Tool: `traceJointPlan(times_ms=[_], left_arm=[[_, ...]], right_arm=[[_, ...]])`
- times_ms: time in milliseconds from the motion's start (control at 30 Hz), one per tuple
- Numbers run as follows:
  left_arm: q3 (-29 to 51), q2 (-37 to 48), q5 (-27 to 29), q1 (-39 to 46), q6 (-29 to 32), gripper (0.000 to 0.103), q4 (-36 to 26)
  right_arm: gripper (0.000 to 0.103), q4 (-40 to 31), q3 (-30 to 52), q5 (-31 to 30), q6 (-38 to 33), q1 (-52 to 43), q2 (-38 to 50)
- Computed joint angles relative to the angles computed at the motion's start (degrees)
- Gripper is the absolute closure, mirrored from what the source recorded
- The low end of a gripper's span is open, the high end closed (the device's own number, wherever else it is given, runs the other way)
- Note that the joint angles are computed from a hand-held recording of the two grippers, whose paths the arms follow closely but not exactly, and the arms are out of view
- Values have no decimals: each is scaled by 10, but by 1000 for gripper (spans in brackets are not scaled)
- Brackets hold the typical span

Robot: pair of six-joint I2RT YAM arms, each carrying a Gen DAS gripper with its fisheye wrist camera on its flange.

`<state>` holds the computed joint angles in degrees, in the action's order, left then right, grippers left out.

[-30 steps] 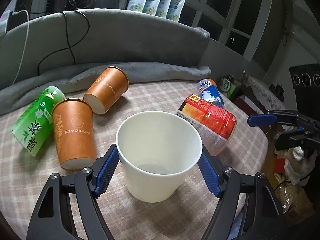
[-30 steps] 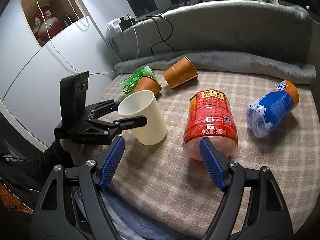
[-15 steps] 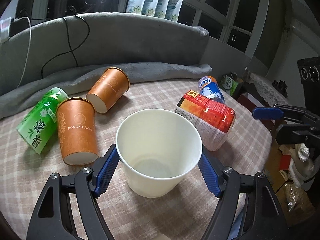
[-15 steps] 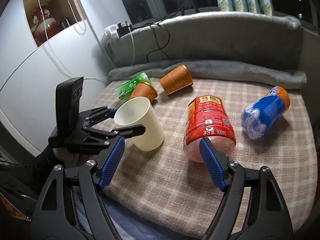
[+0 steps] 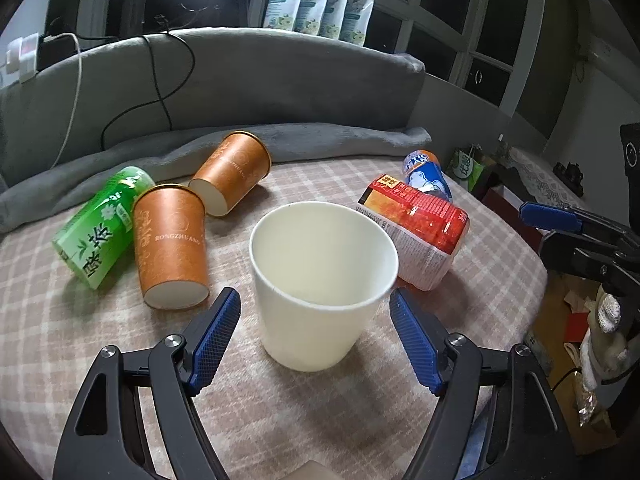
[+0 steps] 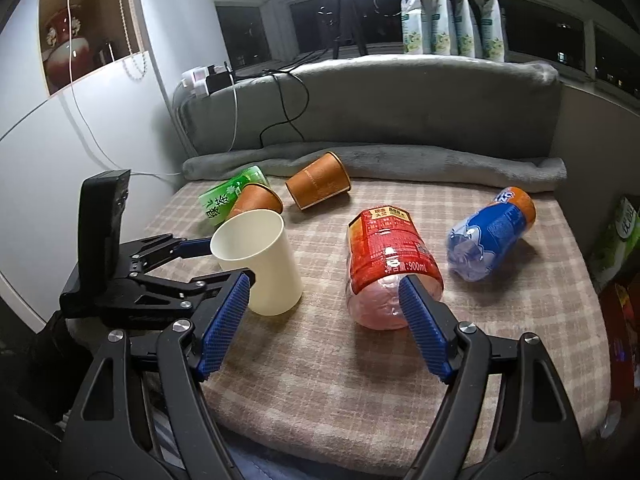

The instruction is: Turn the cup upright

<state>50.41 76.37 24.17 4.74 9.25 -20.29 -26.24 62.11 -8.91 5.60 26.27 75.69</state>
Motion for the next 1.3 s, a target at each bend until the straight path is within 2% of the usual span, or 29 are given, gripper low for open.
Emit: traceJointPlan(times_ms=[100,200,333,500,667,800,1000,1300], left_arm=[[-10,-20,-3,2,-1,25,-4],[-24,-45,-10,5,1,25,-7],[-47,-88,-21,12,2,25,-14],[-84,-172,-39,27,-14,23,-16],[-127,-279,-101,28,-47,22,8],[-142,-336,-159,18,-67,21,30],[-136,-362,-169,49,-110,20,33],[-137,-398,-219,42,-116,17,40]], right_arm=[[22,13,-15,42,8,10,-14],[13,26,-27,59,17,12,-25],[13,36,-36,81,21,17,-37],[7,54,-49,117,24,29,-50],[7,78,-59,158,31,41,-61],[2,91,-58,186,40,49,-61],[1,109,-55,241,47,69,-64],[0,145,-64,293,49,81,-73]])
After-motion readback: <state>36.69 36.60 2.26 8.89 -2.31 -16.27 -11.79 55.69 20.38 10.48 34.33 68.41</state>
